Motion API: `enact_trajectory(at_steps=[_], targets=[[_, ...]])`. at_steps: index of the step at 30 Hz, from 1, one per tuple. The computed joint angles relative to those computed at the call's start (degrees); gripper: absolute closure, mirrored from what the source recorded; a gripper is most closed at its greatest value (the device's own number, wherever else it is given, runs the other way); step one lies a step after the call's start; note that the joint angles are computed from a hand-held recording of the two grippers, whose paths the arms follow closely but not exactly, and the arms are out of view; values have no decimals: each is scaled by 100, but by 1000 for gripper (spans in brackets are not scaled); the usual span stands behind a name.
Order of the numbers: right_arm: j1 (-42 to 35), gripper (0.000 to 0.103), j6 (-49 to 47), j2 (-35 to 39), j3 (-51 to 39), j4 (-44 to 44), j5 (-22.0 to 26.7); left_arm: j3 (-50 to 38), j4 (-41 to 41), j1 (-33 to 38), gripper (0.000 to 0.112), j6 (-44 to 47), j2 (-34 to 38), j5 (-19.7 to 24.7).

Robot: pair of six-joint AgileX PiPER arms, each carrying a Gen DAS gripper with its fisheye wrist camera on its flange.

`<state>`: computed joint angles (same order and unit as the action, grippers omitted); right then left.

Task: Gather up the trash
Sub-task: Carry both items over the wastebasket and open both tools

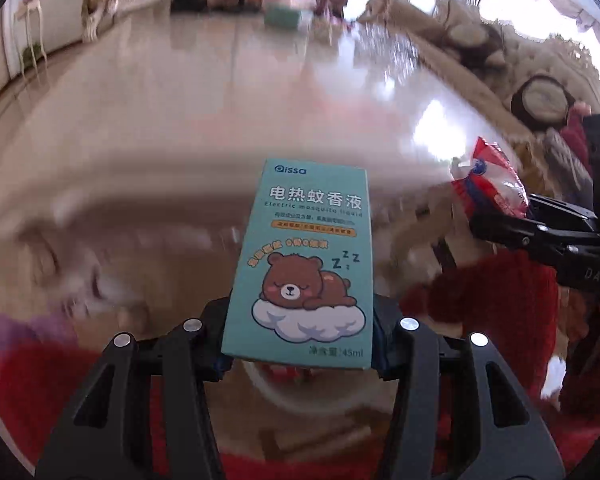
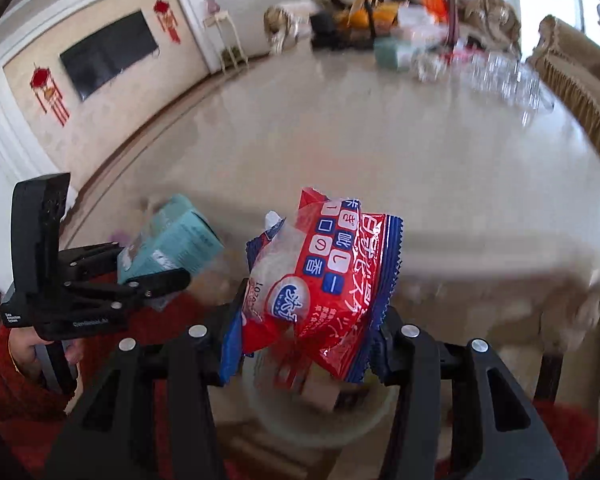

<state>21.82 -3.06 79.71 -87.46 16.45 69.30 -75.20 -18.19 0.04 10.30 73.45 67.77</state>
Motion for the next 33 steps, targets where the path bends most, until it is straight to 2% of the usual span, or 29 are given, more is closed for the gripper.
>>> enact_trajectory(at_steps=[3, 7, 14, 16, 17, 19, 28, 33], targets=[[234, 55, 143, -78, 633, -82, -89, 657, 52, -203, 62, -120, -247, -6], [558, 55, 346, 198, 1131, -555, -306, 1132, 256, -565, 62, -251, -84, -259], [744, 54, 461, 708, 1584, -910, -582, 1234, 394, -912, 61, -245, 932, -562], [788, 43, 410, 681, 1823, -1009, -631, 1257, 363, -884, 57, -255, 1180, -599], [890, 39, 498, 711, 1850, -1206, -653, 1246, 373, -903, 45, -289, 1269, -557], [1152, 27, 833, 677, 1944, -1821, -696, 1275, 483, -933, 42, -386, 1396, -503], [927, 25, 880, 390, 2050, -1758, -734, 1377, 610, -785, 42, -591, 1005, -512], [731, 25, 310, -36, 1763, -1197, -376, 1223, 348, -590, 42, -275, 315, -200]])
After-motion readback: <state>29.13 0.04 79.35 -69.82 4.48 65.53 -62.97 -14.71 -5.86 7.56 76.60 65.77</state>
